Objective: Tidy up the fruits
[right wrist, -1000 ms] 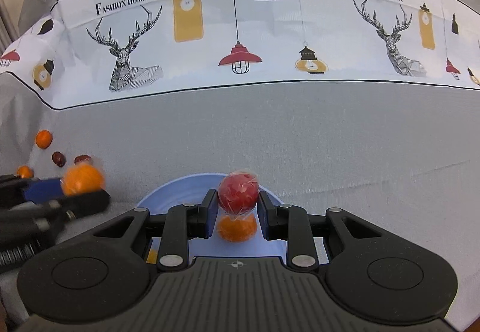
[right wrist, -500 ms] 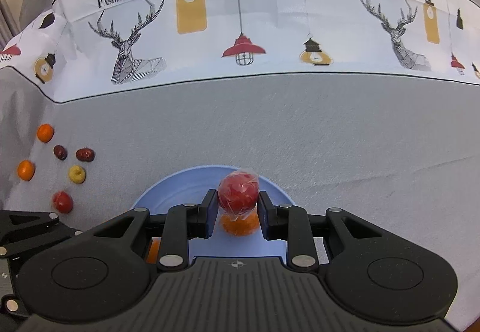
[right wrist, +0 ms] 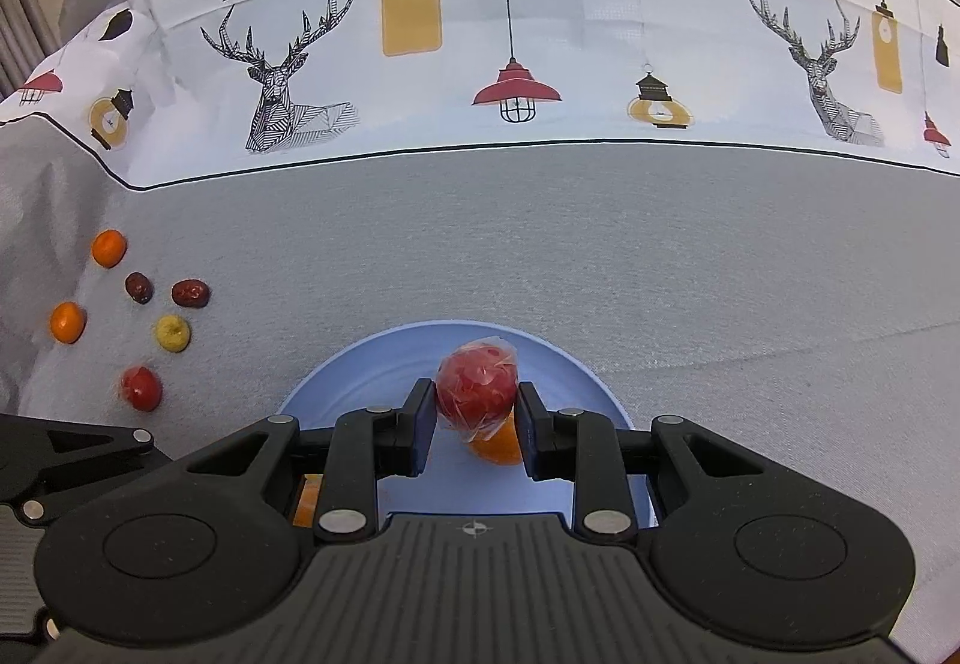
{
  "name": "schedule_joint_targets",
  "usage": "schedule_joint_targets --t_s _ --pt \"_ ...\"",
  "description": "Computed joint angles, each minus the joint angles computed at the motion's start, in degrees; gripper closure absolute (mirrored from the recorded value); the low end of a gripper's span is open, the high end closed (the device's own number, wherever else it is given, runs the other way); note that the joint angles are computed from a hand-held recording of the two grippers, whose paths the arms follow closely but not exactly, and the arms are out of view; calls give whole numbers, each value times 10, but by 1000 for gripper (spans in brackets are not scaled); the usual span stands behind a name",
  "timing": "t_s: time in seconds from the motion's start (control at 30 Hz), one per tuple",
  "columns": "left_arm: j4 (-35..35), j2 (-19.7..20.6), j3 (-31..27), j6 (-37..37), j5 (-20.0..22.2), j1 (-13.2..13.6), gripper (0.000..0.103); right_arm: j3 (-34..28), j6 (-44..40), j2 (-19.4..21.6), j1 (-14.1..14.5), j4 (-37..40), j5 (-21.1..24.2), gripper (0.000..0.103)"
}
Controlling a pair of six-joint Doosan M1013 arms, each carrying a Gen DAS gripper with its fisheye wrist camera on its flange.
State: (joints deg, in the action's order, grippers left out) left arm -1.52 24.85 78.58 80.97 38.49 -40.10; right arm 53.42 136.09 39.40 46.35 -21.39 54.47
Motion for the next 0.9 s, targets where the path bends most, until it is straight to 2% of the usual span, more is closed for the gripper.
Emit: schedule_joint_targets --t_s 0.47,0.6,0.9 --pt "-2 3 -3 2 2 0 60 -2 -8 1 0 9 -1 73" --pt "-2 0 1 -16 -11 3 51 -7 -9 4 1 4 8 62" --pt "5 0 -1 -34 -11 5 51 -5 1 3 1 -5 8 61"
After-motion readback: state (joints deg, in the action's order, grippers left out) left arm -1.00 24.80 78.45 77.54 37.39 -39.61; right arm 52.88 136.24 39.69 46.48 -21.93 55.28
